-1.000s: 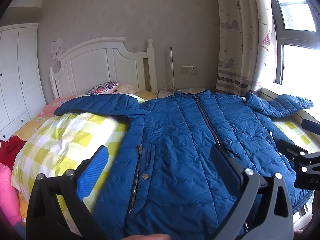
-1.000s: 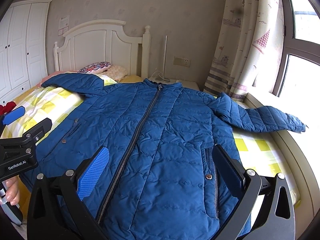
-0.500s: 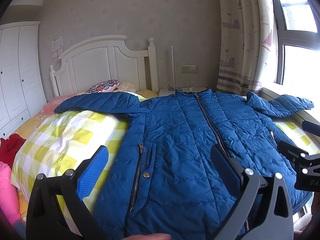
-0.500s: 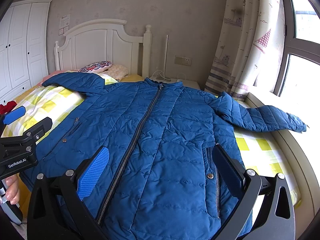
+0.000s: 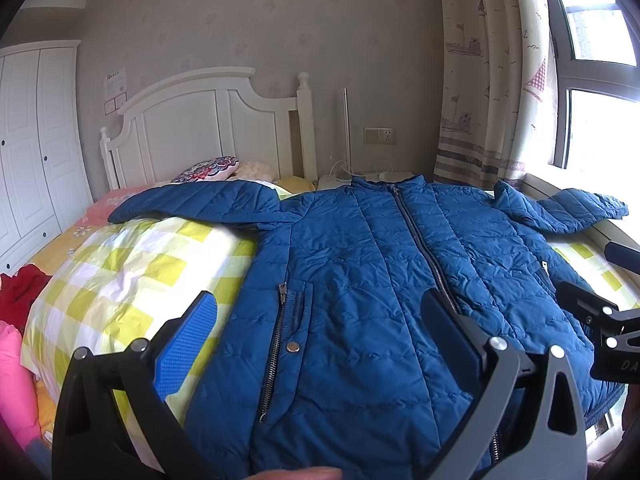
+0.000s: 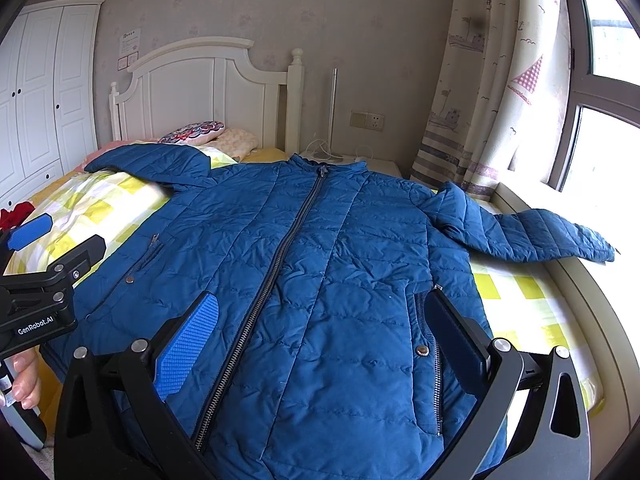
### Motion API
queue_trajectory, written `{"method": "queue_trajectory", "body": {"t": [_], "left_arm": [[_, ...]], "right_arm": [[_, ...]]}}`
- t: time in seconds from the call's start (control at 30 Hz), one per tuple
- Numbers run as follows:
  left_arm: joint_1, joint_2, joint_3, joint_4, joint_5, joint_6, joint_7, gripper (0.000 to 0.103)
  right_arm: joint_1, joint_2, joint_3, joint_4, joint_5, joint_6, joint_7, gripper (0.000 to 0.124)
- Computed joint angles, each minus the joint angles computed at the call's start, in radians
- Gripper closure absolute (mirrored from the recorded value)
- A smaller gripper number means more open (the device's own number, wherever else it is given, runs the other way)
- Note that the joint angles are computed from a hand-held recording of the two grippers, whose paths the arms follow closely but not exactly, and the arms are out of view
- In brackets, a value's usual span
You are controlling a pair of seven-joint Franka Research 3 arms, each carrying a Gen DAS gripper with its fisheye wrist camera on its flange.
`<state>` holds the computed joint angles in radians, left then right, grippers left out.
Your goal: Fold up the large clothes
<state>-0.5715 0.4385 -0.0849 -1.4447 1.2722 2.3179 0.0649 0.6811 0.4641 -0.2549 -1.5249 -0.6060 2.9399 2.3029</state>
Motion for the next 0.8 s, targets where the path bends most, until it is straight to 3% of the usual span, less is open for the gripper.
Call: {"method": "queue_trajectory", "body": {"t": [0.8], "left_arm": [[0.005,0.017,0.003,0.024,-0.034,-0.004,0.038,0.002]], "right_arm": [[-0.018,0.010,0.018,0.005,0.046,-0.005,-0.037,0.025]]}}
